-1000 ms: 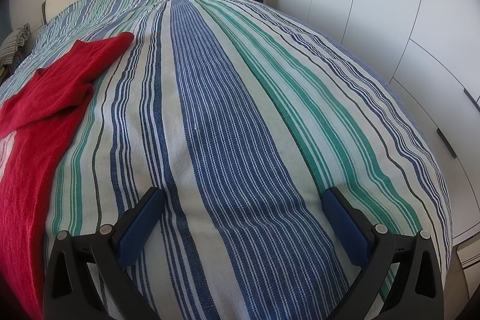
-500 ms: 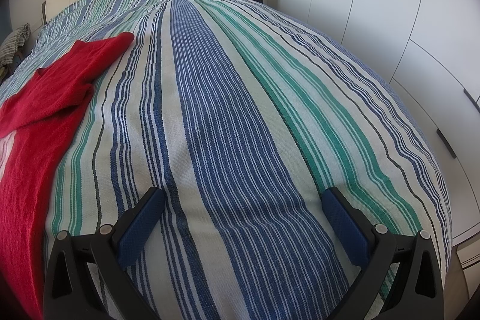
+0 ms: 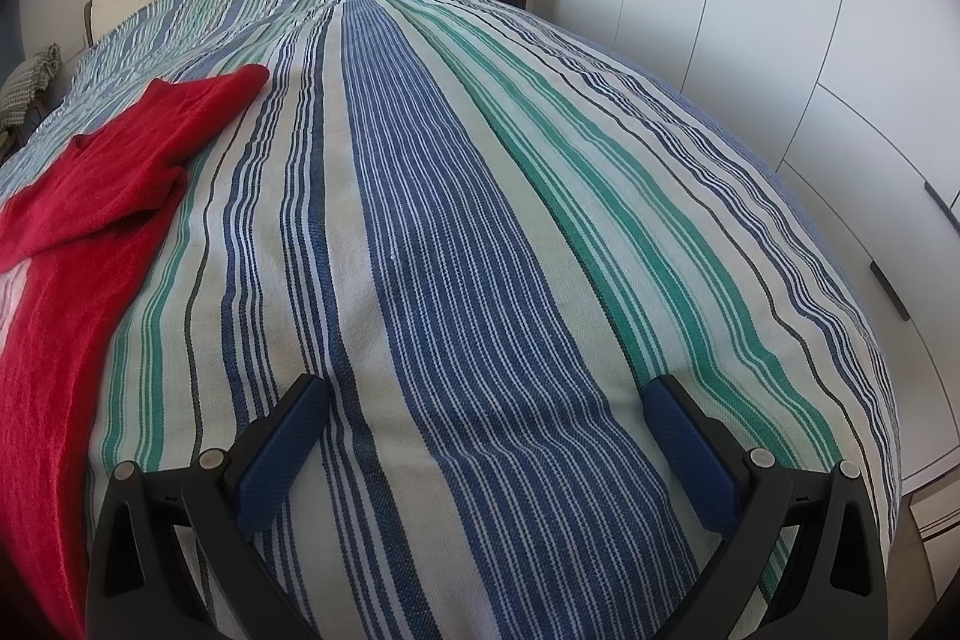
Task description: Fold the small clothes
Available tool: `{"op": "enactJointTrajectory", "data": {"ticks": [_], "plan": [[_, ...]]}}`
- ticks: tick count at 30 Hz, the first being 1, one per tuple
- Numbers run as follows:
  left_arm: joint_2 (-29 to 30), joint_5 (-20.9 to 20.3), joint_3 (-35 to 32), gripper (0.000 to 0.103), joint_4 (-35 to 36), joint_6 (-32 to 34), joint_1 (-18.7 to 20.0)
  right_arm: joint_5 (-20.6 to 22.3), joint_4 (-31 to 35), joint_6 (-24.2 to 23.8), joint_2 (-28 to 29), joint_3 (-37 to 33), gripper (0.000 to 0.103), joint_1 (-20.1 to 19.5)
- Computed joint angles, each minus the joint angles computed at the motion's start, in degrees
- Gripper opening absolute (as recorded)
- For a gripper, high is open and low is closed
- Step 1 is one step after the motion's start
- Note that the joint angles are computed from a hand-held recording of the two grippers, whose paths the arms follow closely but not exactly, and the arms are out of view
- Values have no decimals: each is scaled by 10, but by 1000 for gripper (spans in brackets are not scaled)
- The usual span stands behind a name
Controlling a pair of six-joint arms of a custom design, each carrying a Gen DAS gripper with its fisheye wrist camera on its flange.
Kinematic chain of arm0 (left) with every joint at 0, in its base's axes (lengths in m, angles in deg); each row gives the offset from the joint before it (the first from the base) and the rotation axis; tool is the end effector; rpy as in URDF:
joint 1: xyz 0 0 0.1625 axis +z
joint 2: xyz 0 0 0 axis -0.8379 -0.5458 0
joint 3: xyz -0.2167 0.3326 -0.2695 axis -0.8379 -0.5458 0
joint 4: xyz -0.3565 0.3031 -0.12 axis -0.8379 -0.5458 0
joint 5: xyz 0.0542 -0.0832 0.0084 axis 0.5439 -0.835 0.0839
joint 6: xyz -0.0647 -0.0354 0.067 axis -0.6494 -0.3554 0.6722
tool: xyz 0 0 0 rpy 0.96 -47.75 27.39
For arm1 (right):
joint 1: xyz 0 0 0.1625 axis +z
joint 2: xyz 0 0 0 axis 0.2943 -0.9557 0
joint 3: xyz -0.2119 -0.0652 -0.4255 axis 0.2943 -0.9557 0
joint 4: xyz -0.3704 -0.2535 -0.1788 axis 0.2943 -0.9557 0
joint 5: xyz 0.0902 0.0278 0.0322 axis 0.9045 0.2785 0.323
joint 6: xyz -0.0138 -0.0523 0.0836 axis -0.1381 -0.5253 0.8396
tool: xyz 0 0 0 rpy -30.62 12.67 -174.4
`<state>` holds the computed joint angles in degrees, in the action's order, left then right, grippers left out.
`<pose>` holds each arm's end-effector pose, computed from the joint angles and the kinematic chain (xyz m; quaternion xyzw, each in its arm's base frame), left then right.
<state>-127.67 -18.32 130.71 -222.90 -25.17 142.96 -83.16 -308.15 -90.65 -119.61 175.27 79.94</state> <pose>0.1440 -0.5551 0.4838 -0.3015 0.8753 -0.3521 0.1374 0.1069 -0.4491 0.1578 -0.0678 -0.8139 0.3756 0.4380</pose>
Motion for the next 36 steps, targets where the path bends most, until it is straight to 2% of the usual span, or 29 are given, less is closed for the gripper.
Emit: {"op": "enactJointTrajectory", "data": {"ticks": [2,3,4,5,6,8,10,12,16,21,22,23,24,25,29,33,36], "plan": [[12,21,1,77,-22,4,-3,-1,-1,-2,0,0,103,0],[17,36,0,62,-31,16,-6,-1,-1,-2,0,0,103,0],[22,46,-4,23,-32,31,-10,0,-1,-2,0,0,103,0],[26,51,-10,2,-21,44,-14,-1,-1,-2,0,0,103,0],[26,59,-15,4,-7,54,-19,-1,-1,-2,0,0,103,0],[20,101,-11,4,-6,86,-49,-1,-1,-2,0,0,103,0],[16,137,-12,4,5,125,-93,-1,-1,-2,0,0,103,0],[22,145,-25,4,19,159,-142,-2,-1,-2,1,0,103,1],[78,115,-64,4,8,245,-247,-4,-3,-3,3,-1,103,1],[178,22,-99,5,-51,323,-344,-3,-3,-3,3,-1,103,1],[198,1,-99,12,-72,342,-356,-2,-3,-3,2,0,103,1],[216,-18,-101,19,-80,356,-364,-3,-3,-3,3,-1,103,1],[231,-30,-101,54,-71,357,-369,-3,-4,-3,3,-1,103,1],[243,-25,-99,83,-59,348,-374,-2,-4,-4,2,0,103,1],[225,-25,-36,85,-105,365,-361,3,-5,-3,1,2,103,0],[172,34,9,84,-99,341,-310,4,-5,-4,-1,3,103,-1],[131,86,43,77,-98,352,-270,-2,-6,-6,1,2,103,1]]}}
